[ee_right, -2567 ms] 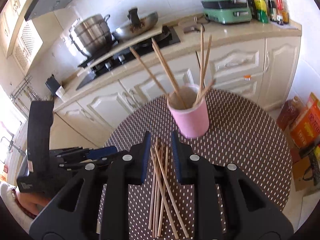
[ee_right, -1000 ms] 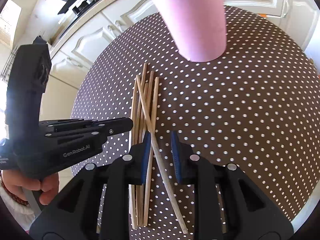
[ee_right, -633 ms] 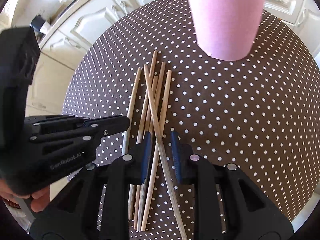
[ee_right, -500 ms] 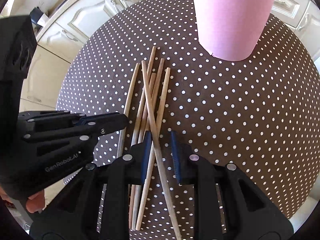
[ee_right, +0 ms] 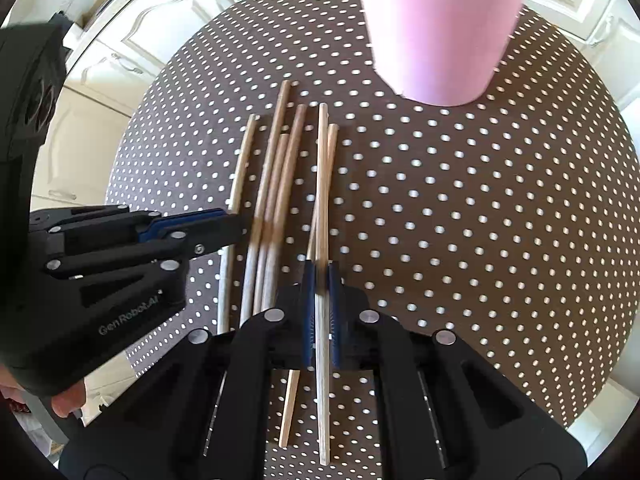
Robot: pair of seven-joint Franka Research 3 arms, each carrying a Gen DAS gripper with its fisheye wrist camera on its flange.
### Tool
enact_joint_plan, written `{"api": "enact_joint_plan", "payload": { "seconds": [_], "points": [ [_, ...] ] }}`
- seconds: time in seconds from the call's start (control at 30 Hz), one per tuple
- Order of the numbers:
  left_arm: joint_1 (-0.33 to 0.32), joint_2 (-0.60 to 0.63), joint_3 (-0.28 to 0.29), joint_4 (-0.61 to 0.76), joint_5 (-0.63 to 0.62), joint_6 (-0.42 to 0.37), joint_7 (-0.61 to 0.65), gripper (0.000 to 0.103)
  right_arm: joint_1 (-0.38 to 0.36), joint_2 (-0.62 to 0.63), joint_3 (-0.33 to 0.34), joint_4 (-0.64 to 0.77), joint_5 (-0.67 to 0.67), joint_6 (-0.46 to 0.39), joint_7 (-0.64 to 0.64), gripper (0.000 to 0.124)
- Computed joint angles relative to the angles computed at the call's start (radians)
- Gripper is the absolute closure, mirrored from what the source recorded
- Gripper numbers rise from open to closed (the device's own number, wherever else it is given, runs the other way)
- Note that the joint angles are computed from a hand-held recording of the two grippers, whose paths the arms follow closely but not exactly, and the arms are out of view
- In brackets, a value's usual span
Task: Organize utensils
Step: 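Grasp a chopstick with the left gripper while the right gripper grasps another, then lift both held chopsticks upright and carry them over the pink cup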
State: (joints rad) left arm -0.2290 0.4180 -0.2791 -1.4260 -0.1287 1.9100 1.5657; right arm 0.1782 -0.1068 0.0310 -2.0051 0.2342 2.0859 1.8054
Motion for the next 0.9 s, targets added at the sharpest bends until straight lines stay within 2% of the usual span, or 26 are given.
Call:
{"api": "enact_joint_plan", "payload": {
  "seconds": [0.33,0.43,0.53,0.6,0.77,0.9],
  "points": [
    [-0.019,0.042,0.004,0.075,0.038,-0.059,-0.028,0.094,-0.031,0.006,-0.019,0.026,-0.032,-0.077,0.012,0.117],
    [-0.041,0.042,0.003,0.083,0.086,-0.057,-0.004,0.094,-0.026,0.050,-0.010,0.090,-0.080,-0.130,0.016,0.117],
    [-0.048,0.017,0.000,0.046,0.097,-0.018,0.011,0.096,-0.011,0.079,-0.002,0.131,-0.111,-0.152,0.023,0.117],
    [-0.038,0.001,-0.003,0.017,0.076,0.012,0.017,0.097,-0.008,0.073,-0.004,0.120,-0.105,-0.139,0.019,0.117],
    [0.007,-0.054,-0.016,-0.074,-0.025,0.084,0.062,0.098,-0.015,-0.035,-0.012,-0.002,-0.053,-0.037,0.005,0.117],
    [0.042,-0.136,-0.019,-0.179,-0.117,0.184,0.136,0.098,-0.021,-0.139,-0.006,-0.082,-0.038,0.022,-0.007,0.117]
  ]
}}
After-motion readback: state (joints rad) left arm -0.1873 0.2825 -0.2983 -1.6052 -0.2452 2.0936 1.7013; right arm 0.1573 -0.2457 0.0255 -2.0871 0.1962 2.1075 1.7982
